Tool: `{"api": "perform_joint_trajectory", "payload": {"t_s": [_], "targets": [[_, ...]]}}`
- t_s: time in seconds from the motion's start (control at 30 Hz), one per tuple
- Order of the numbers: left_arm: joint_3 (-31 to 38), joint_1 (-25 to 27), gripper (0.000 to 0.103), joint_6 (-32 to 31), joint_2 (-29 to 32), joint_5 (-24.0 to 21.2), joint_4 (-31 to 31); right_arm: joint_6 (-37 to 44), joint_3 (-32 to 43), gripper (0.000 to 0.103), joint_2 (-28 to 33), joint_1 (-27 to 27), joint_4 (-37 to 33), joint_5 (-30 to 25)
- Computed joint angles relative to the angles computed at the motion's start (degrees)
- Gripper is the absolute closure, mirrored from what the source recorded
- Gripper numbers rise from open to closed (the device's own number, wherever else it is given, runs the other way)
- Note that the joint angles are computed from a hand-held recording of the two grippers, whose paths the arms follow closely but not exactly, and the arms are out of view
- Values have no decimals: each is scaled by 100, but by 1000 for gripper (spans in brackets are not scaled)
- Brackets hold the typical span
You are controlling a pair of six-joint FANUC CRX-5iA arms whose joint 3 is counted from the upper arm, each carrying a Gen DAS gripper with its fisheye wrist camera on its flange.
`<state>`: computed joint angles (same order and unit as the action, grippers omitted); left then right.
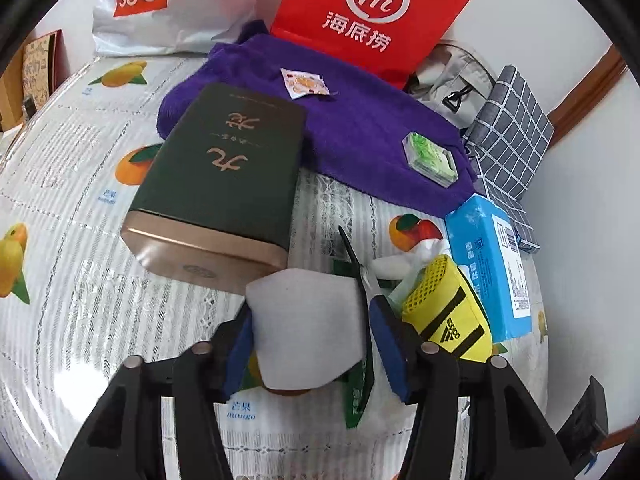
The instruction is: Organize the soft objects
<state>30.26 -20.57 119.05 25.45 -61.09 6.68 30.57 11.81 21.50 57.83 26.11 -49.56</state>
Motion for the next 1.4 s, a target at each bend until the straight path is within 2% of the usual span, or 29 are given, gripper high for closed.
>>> {"api": "perform_joint_trajectory", "payload": {"t_s": [0.03,0.1,0.2,0.3,0.53,0.63,0.83,0.9,1.0,1.03,1.07,1.17,1.27,1.4], "targets": [[-21,0,66,-14,-15,24,-10,13,20,76,13,-2,-6,0],[-195,27,67,-149,-105,178,95,-42,-7,76,5,8,34,15],[-186,-52,68,-120,-213,152,-162,-350,-83,81,6,43,249,-6],[-373,-48,68,-189,-409,285,-125,-478,-130,81,-24,74,301,-61],[-418,-174,68,97,-755,-256,-805,-897,-366,81,-112,160,590,-123],[-670,-190,68,287,-986,-283,-971,-1117,-470,81,-139,195,749,-112],[-763,-232,68,487,-1173,-583,-1304,-1124,-577,71,-290,191,528,4],[-820,-212,68,486,-1221,-568,-1282,-1117,-577,71,-295,213,545,-53],[-881,-208,68,484,-1288,-518,-1245,-1060,-444,82,-199,296,656,-429],[-874,-213,68,471,-1297,-507,-1243,-1048,-435,88,-215,294,598,-457],[-887,-214,68,454,-1329,-471,-1236,-1043,-437,91,-259,276,475,-408],[-880,-206,68,416,-1388,-419,-1208,-1108,-536,91,-433,236,249,-171],[-787,-195,68,378,-1393,-458,-1215,-1113,-407,91,-395,293,429,-487],[-699,-156,68,352,-1408,-425,-1169,-1208,-304,91,-459,280,543,-592]]}}
